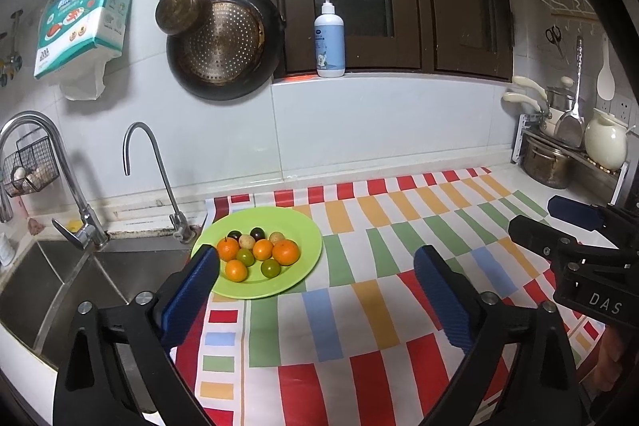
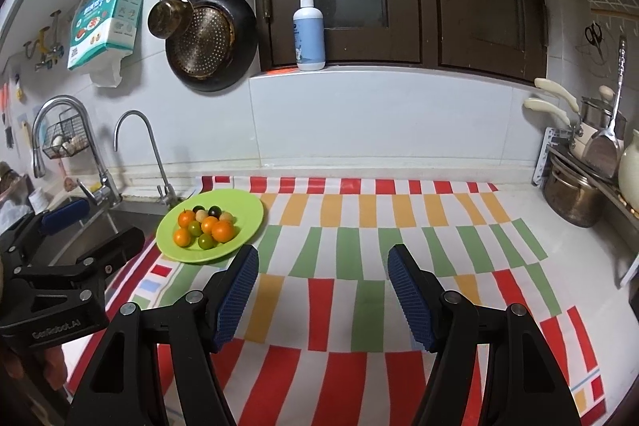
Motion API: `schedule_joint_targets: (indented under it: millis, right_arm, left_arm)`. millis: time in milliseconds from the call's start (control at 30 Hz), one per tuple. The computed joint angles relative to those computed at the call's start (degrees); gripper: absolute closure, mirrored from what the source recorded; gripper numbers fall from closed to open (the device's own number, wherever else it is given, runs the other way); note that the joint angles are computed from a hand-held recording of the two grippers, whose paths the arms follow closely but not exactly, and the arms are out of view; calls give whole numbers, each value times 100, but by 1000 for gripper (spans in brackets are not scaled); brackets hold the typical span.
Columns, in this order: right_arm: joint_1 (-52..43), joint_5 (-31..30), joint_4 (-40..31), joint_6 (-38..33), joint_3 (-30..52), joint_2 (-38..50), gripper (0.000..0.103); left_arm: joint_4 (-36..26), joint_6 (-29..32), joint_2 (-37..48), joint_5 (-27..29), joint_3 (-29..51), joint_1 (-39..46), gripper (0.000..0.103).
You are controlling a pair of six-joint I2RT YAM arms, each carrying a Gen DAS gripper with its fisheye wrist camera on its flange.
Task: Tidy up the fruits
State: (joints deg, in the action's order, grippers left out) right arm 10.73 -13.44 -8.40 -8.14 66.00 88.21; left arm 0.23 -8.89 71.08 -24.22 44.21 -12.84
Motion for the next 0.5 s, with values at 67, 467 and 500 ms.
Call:
schedule_joint_targets:
  millis: [67, 467, 500]
  right_arm:
    - [7, 9, -8, -7, 9, 0, 35]
    - [3, 10, -46, -13, 31, -1, 35]
    - [-10, -1, -40, -14, 16, -14, 35]
  left_arm:
    - [-4, -8, -20, -22, -10, -12, 0]
    - [-47, -80, -16, 123, 8, 7, 0]
    - [-30, -66, -14, 111, 7, -2, 0]
